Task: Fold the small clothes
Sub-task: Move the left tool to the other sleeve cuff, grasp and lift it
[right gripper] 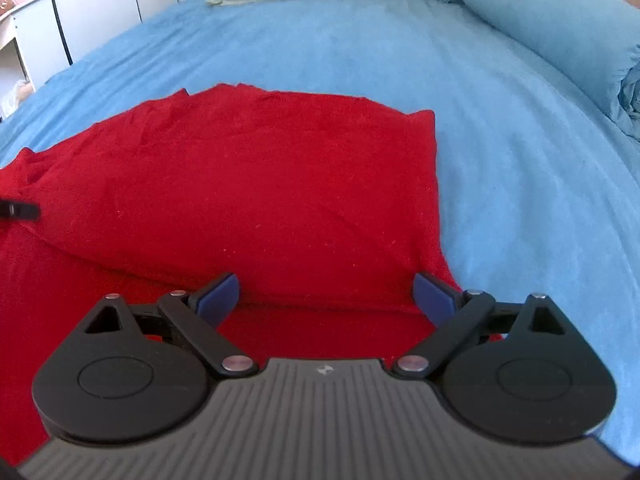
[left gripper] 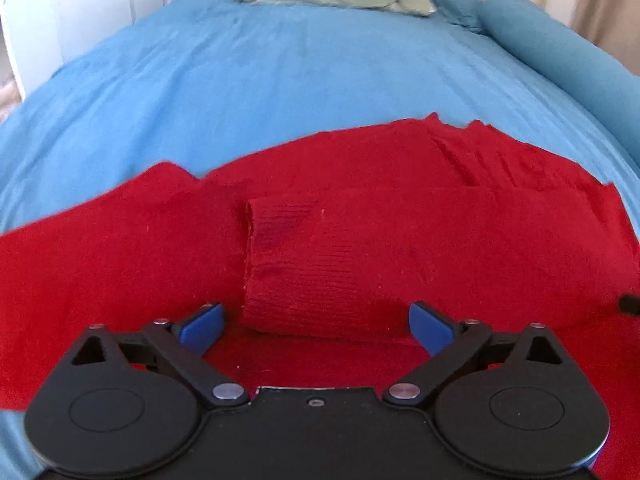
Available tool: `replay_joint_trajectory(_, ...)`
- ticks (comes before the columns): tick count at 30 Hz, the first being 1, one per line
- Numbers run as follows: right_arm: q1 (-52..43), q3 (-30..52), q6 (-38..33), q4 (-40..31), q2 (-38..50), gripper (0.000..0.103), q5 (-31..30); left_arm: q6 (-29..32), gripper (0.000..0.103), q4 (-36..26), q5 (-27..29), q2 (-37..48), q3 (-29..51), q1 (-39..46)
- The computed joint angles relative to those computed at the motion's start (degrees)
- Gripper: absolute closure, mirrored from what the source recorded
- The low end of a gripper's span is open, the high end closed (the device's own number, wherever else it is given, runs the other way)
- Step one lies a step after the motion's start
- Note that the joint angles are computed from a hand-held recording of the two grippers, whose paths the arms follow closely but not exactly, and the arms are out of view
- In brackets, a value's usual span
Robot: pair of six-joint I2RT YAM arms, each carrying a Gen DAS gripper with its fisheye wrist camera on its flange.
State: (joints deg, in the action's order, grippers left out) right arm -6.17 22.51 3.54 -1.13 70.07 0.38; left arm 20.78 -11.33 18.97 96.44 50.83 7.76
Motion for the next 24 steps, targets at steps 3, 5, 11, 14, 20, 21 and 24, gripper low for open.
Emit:
replay_joint_trajectory(3, 3.3, 2.4, 1.2, -4.5, -1.7, 0.000, 3.7, -1.2, 0.002, -4.7, 0.4, -2.3, 1.6, 1.2)
replay_joint_trajectory(5, 4.8, 2.9, 1.4, -7.9, -6.7, 0.000, 2.8, -2.1, 0.002, -8.8, 2.9, -5.5, 2.4, 4.5)
replay_joint_trajectory(11, 15.5, 13.0, 7.2, -24.3, -13.4, 0.000, 4.0, -2.6, 0.000, -17.5, 0.0, -13.3, 5.5, 18.3)
replay_joint_trajectory(14, 23.6, 16.9, 12.6, -26.6, -12.4, 0.000, 6.1, -1.3, 0.000, -19.3, 0.2, -7.4, 11.1, 27.7)
replay_joint_trajectory(20, 39.1, 23.3, 22.0, -24.6, 2.0, 0.000, 13.0, -8.0, 0.002, -20.1, 5.7, 11.2, 25.8, 42.3)
replay_joint_trajectory(21, 41.1, 24.3, 23.5, -24.2, 4.1, 0.000, 14.1, -8.5, 0.002, -19.4, 6.5, 13.5, 27.7, 43.3)
replay_joint_trajectory(24, 45.8, 27.4, 27.2, -21.6, 10.4, 0.000, 15.7, -11.5, 0.009, -17.3, 9.8, 20.5, 33.5, 45.9)
